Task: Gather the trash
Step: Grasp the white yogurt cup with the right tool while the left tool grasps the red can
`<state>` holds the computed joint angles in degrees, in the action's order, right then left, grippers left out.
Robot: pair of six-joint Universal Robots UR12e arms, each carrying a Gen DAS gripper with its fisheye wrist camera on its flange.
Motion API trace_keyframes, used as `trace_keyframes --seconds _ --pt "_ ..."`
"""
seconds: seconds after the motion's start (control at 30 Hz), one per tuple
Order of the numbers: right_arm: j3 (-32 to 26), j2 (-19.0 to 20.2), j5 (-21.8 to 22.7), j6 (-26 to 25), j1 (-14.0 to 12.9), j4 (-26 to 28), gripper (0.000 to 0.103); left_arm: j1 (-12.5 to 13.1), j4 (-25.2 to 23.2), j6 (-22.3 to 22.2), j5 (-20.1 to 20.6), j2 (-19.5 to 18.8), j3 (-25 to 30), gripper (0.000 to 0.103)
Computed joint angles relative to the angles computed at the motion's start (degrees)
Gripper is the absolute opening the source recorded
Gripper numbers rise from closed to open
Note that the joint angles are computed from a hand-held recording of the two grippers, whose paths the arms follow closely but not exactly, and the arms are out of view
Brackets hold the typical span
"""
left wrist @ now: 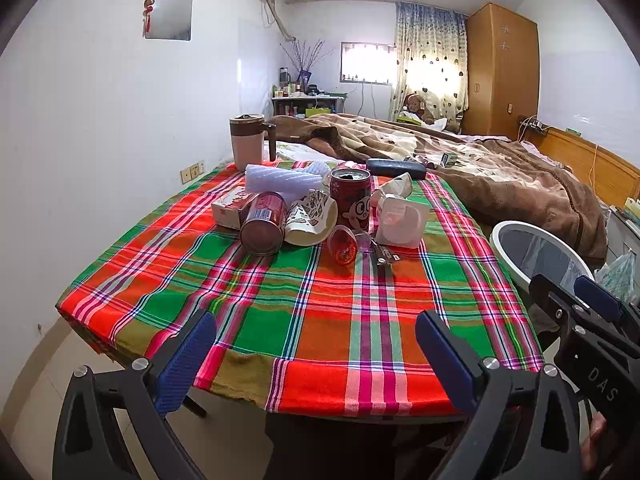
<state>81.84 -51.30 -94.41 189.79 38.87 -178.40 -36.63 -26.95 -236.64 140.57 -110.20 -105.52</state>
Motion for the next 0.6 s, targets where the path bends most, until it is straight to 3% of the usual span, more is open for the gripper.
trace_keyframes --seconds 0.27,0.6 --pt "-1.6 0.9 0.0 0.0 0.0 1.7 0.072 1.1 0.9 0.4 -1.7 0.3 -0.8 0.101" --pt "-7.9 4.3 1.4 -0.2 -0.4 5.6 0.072 5.4 6.1 2.1 -8.2 2.0 -4.3 0.101"
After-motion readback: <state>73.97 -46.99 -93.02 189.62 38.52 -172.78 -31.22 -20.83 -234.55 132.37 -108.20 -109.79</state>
